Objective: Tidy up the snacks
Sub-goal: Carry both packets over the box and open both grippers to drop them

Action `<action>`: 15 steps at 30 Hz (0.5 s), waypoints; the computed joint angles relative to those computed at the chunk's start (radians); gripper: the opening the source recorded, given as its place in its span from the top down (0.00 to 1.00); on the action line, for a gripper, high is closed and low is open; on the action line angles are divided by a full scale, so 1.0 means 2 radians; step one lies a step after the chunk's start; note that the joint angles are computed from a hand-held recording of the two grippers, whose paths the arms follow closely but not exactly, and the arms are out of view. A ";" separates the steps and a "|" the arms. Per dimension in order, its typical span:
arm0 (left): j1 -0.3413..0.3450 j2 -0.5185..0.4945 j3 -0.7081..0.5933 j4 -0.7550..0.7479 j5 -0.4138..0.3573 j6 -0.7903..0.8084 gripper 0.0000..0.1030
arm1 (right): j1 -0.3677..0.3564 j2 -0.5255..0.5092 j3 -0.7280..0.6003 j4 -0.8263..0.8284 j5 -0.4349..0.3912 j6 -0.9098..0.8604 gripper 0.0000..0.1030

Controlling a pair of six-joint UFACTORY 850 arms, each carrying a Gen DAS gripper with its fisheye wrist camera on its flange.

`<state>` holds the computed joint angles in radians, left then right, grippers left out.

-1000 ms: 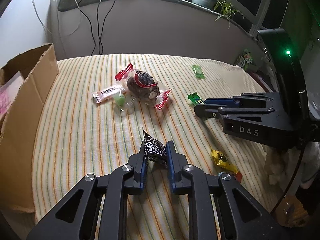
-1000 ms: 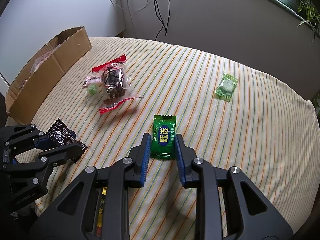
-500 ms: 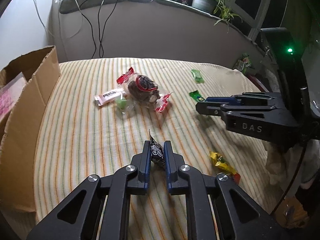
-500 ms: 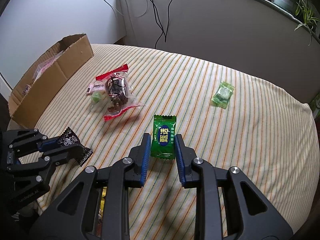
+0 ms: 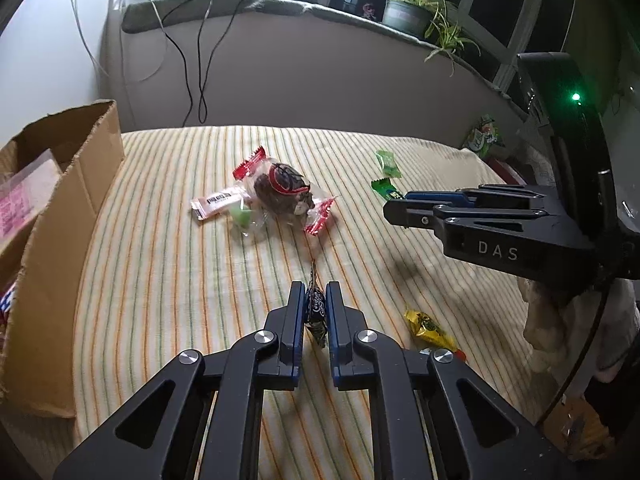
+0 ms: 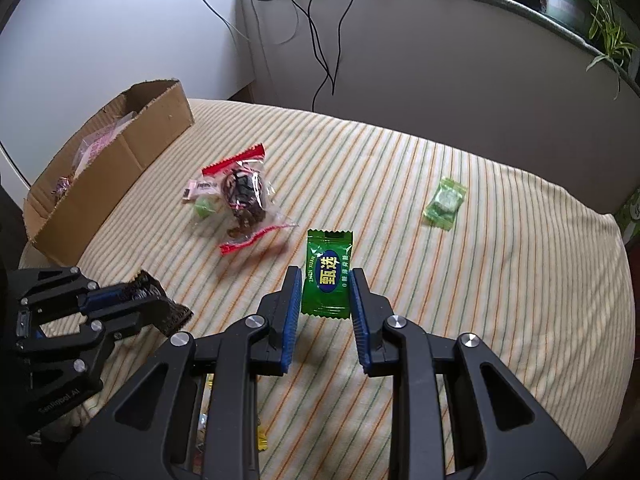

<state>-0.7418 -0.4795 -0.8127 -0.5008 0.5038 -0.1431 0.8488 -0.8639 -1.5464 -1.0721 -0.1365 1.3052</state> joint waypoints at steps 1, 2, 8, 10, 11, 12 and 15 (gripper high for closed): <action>0.001 0.003 0.003 0.005 0.003 -0.004 0.91 | 0.000 0.001 0.000 -0.002 0.001 0.002 0.76; 0.000 0.005 0.005 -0.003 0.005 0.001 0.91 | 0.001 0.002 0.000 -0.006 0.001 0.004 0.76; 0.004 0.042 0.038 -0.025 0.028 0.012 0.91 | 0.005 0.009 -0.001 -0.064 0.005 0.056 0.76; 0.006 0.060 0.051 -0.040 0.038 0.022 0.91 | 0.006 0.010 -0.005 -0.072 0.007 0.061 0.76; 0.010 0.066 0.058 -0.040 0.041 0.022 0.91 | 0.008 0.009 -0.010 -0.067 0.008 0.054 0.76; 0.011 0.073 0.063 -0.044 0.044 0.023 0.91 | 0.009 0.006 -0.018 -0.047 0.010 0.031 0.76; 0.017 0.091 0.079 -0.062 0.054 0.036 0.91 | 0.014 -0.002 -0.041 0.011 0.012 -0.036 0.76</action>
<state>-0.7082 -0.2971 -0.6546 -0.6256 0.6110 -0.0712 0.8771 -0.8681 -1.6288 -1.0500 -0.1132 1.2330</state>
